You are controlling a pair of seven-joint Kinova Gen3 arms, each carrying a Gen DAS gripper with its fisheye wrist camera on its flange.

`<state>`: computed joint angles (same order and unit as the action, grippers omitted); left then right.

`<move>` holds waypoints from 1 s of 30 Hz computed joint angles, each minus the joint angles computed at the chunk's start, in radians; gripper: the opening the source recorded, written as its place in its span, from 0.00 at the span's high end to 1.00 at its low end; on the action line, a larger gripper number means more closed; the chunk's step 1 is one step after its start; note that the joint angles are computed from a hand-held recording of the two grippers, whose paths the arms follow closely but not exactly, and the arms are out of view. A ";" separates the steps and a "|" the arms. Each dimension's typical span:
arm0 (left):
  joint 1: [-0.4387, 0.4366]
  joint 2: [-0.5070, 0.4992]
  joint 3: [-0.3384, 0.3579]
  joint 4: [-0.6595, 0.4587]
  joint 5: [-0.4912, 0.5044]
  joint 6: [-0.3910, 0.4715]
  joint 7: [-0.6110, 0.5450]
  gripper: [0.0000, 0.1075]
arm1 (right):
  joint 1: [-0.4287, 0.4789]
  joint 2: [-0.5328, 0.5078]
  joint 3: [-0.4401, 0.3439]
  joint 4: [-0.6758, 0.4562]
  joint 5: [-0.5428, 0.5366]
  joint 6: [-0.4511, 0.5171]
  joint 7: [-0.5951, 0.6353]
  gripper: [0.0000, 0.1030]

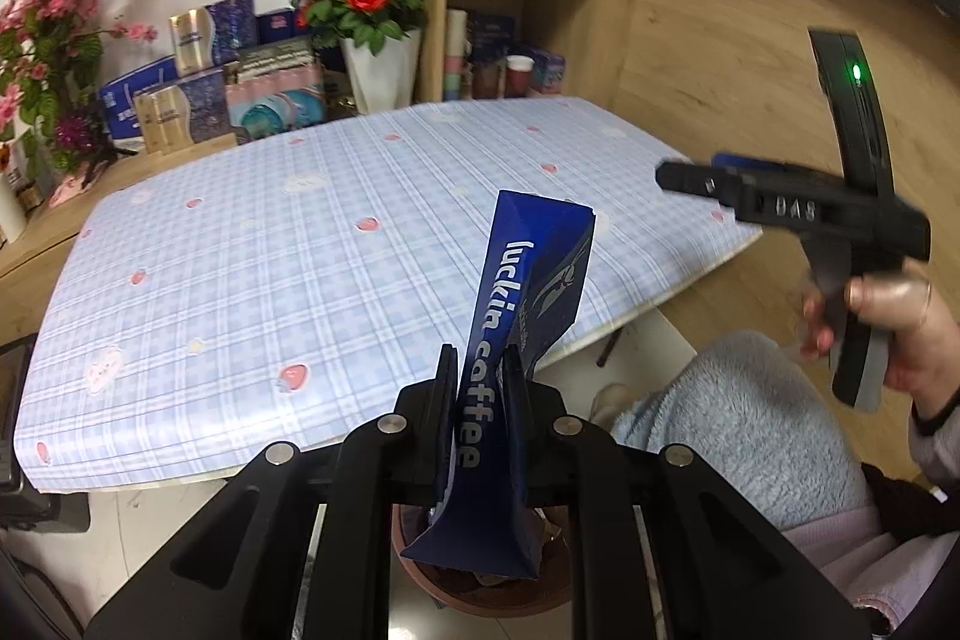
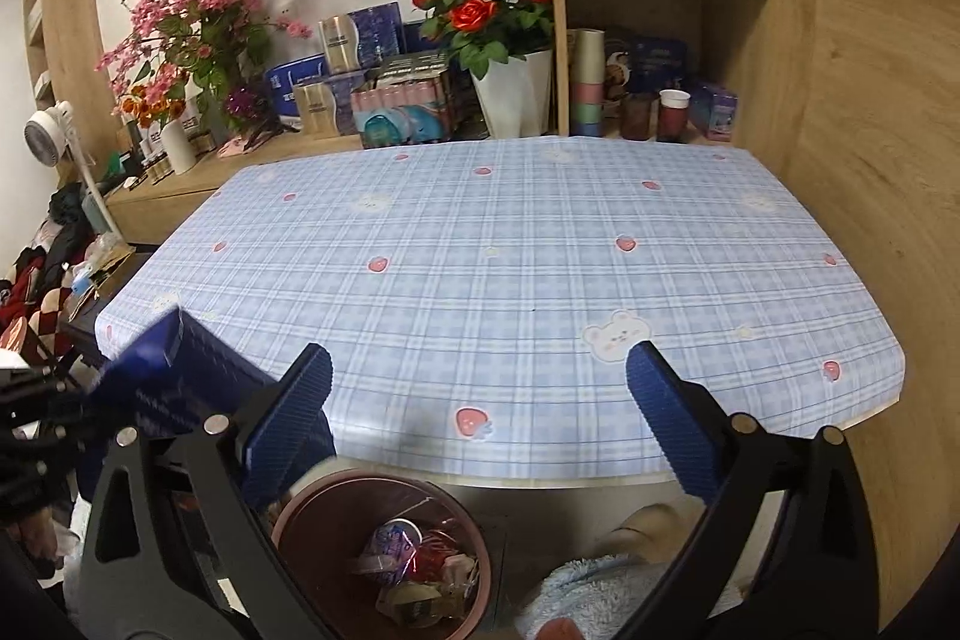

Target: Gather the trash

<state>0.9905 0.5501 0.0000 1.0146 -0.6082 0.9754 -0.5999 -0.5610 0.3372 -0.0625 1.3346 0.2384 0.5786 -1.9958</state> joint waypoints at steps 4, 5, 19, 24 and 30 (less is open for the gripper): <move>-0.018 0.020 0.021 -0.022 0.038 0.001 -0.050 0.86 | 0.009 -0.002 0.002 0.009 -0.004 0.000 0.001 0.06; -0.023 0.027 0.025 -0.028 0.049 0.001 -0.062 0.86 | 0.009 -0.003 0.003 0.011 -0.004 -0.001 -0.002 0.06; 0.079 0.041 -0.099 -0.033 -0.130 0.049 0.148 0.15 | 0.006 0.005 -0.004 -0.005 -0.010 0.023 0.009 0.06; 0.087 0.036 -0.104 -0.048 -0.203 0.109 0.209 0.12 | -0.013 0.006 0.002 -0.031 0.015 0.042 0.006 0.06; 0.087 0.016 -0.098 -0.068 -0.283 0.155 0.217 0.10 | -0.016 0.003 0.003 -0.074 0.024 0.064 0.013 0.06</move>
<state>1.0774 0.5665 -0.0981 0.9464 -0.8909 1.1301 -0.3827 -0.5771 0.3402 -0.0593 1.2604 0.2622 0.6430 -1.9826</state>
